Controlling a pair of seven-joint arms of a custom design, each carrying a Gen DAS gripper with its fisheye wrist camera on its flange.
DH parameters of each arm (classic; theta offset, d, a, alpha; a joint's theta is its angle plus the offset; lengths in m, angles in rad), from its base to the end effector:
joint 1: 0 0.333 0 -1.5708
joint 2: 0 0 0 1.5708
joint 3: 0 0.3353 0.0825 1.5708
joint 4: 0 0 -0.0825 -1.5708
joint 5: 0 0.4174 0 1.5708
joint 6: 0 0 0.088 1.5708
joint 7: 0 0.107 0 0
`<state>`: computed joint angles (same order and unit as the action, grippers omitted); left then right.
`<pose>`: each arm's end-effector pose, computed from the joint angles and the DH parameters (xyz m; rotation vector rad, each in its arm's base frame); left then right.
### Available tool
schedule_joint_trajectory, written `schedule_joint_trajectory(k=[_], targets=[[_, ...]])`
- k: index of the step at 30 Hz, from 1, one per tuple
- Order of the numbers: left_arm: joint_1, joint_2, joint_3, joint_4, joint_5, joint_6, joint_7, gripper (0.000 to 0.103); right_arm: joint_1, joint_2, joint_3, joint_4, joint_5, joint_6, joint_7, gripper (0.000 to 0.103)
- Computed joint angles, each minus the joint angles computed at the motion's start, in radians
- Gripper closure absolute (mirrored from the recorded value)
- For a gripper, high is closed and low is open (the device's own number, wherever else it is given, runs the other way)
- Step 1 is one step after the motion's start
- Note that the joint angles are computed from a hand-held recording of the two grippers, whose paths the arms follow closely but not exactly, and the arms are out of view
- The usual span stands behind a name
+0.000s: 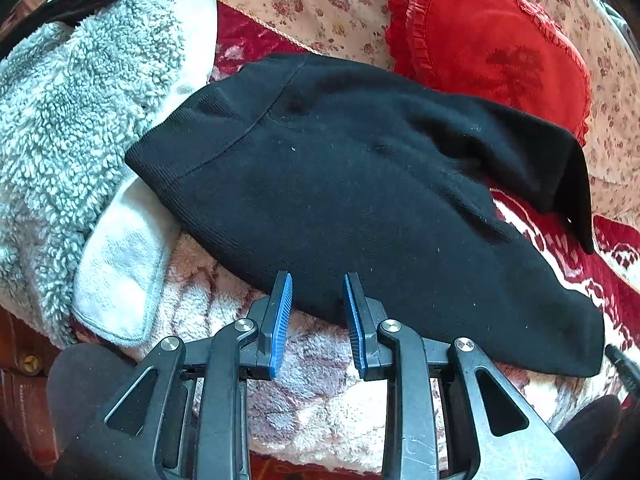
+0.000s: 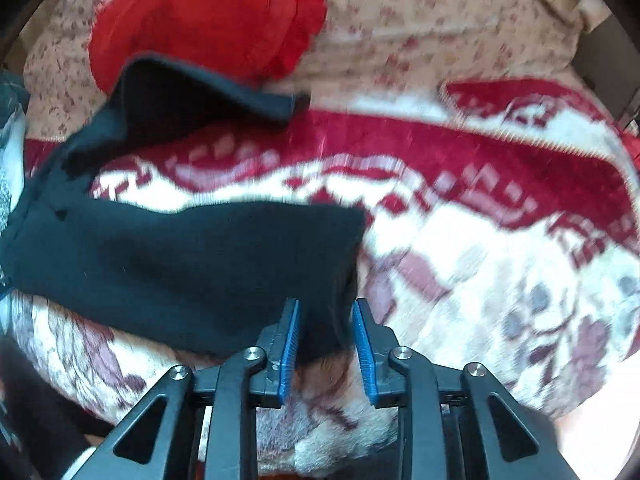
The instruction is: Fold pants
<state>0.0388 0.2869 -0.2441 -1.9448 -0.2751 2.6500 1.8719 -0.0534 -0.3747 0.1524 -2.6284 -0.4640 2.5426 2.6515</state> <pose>0.6662 -0.1211 0.3822 -1.7714 2.3198 -0.6864 0.4416 0.0483 0.3952 -1.3039 2.5782 -0.6078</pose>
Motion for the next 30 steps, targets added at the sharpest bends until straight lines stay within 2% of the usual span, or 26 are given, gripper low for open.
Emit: schedule_joint_trajectory(k=[1,3,5,7,8,9,11,13,15,17,19,21,24,28,30], targets=[[-0.004,0.002,0.004,0.003,0.009,0.004,-0.008,0.074,-0.003,-0.007,0.004,0.002,-0.01,0.012,0.008,0.077],[-0.007,0.009,0.006,0.013,0.018,0.006,-0.019,0.059,0.011,0.005,-0.013,0.004,0.008,0.128,-0.018,0.077],[-0.008,0.021,0.005,0.025,0.024,0.013,-0.027,0.058,0.044,0.052,-0.043,0.01,0.072,0.272,-0.094,0.077],[-0.021,0.034,0.018,0.036,0.066,0.019,-0.057,0.058,0.152,0.146,-0.122,0.04,0.241,0.431,-0.275,0.077],[-0.027,0.046,0.023,0.051,0.087,0.013,-0.072,0.058,0.21,0.192,-0.157,0.064,0.327,0.479,-0.362,0.077],[-0.027,0.056,0.023,0.062,0.098,0.009,-0.082,0.058,0.245,0.239,-0.169,0.099,0.386,0.497,-0.422,0.077],[-0.027,0.071,0.022,0.076,0.119,0.009,-0.096,0.058,0.288,0.33,-0.169,0.176,0.503,0.506,-0.554,0.077],[-0.031,0.09,0.024,0.092,0.148,0.013,-0.109,0.057,0.289,0.388,-0.145,0.224,0.624,0.515,-0.675,0.077],[-0.026,0.102,0.018,0.099,0.157,0.024,-0.116,0.052,0.278,0.449,-0.118,0.282,0.724,0.495,-0.78,0.077],[-0.018,0.116,0.01,0.112,0.16,0.031,-0.116,0.047,0.288,0.487,-0.139,0.311,0.678,0.472,-0.753,0.077],[-0.004,0.132,-0.002,0.132,0.153,0.016,-0.107,0.046,0.303,0.495,-0.159,0.322,0.63,0.472,-0.735,0.076],[0.007,0.146,-0.012,0.158,0.144,-0.007,-0.092,0.046,0.289,0.505,-0.144,0.353,0.655,0.434,-0.77,0.076],[0.006,0.17,-0.005,0.205,0.148,-0.015,-0.102,0.046,0.243,0.505,-0.095,0.382,0.797,0.446,-0.92,0.073],[-0.009,0.23,0.021,0.307,0.182,-0.043,-0.157,0.046,0.291,0.564,-0.156,0.485,0.695,0.472,-0.874,0.065],[-0.025,0.281,0.038,0.386,0.216,-0.073,-0.193,0.046,0.295,0.612,-0.166,0.568,0.66,0.461,-0.893,0.062]])
